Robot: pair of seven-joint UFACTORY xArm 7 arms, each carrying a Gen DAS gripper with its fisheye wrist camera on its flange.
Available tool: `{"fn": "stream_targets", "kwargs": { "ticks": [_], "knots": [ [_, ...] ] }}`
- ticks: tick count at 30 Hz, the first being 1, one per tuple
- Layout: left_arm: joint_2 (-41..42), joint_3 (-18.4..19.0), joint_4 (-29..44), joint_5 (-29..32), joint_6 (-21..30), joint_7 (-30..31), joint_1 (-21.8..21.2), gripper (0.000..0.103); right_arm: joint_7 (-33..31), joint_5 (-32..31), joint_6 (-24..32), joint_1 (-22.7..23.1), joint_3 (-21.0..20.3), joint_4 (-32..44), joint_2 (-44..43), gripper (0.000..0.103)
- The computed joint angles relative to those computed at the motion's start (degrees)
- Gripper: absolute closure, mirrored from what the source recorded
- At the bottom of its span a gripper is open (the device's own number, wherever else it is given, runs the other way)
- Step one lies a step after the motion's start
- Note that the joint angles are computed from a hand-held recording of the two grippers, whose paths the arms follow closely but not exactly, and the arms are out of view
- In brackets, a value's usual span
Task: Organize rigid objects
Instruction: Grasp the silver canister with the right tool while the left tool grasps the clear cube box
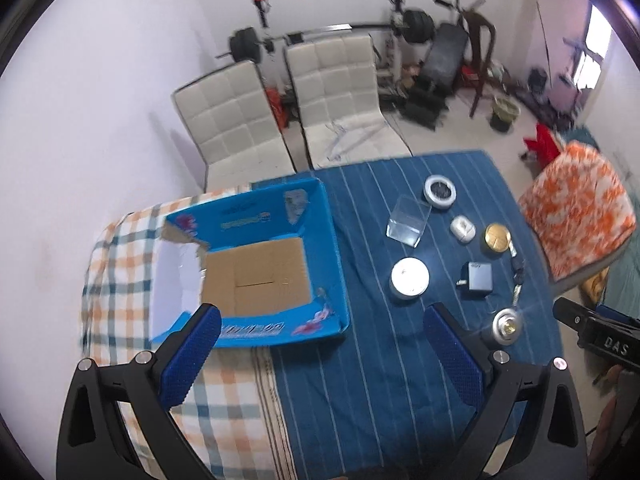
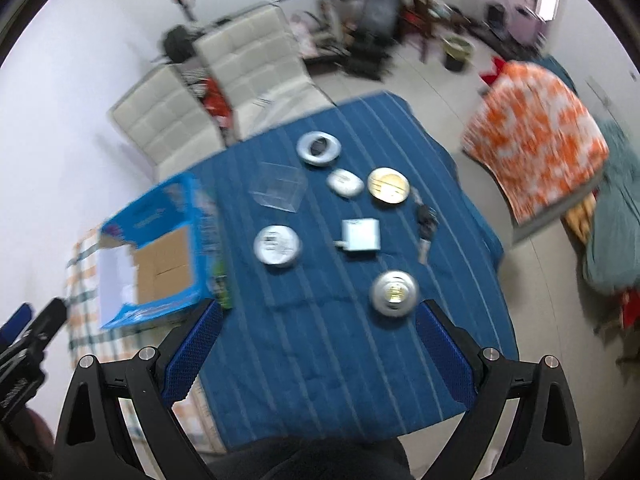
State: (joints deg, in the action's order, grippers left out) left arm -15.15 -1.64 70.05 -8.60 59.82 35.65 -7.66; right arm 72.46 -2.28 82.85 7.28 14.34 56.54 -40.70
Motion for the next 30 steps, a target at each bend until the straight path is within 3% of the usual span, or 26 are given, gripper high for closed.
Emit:
{"fn": "stream_targets", "kwargs": {
  "ticks": [3,7,11,17,26,30],
  "knots": [
    [2.40,-2.61,-2.94,2.58,-3.44,-1.34,-1.27,0.000,-0.34,2.02,-2.71,-0.48,-3.48,-9.04,-3.17,0.004],
    [7.06,-5.67,-5.07,8.06,-8.15,-3.89,-3.69,0.000,-1.54,7.85,-10.97,-1.72,-9.01,-23.78,-6.54,0.004],
    [13.96,-7.64,-4.11,14.36,-11.16,-6.99,-6.64,0.000,-3.52,13.09,-18.96,-2.80,-11.88,-33.56,-5.40,0.004],
    [24.96,-7.67,2.79,22.40,-12.57,-12.37,-11.39,0.000,-6.88,19.91,-28.83,-2.09,-13.91,-39.40,1.36,0.005],
    [39.51,-5.71,17.24,26.81,-8.53,-13.68,-17.39,0.000,-9.13,23.10,-31.59,-2.35,-14.59,-41.16,7.71,0.024],
    [45.63,-5.17,24.79,25.55,-4.19,-12.31,-18.61,0.000,-10.16,24.36,-33.29,-2.49,-15.04,-41.61,9.56,0.025]
  ]
}}
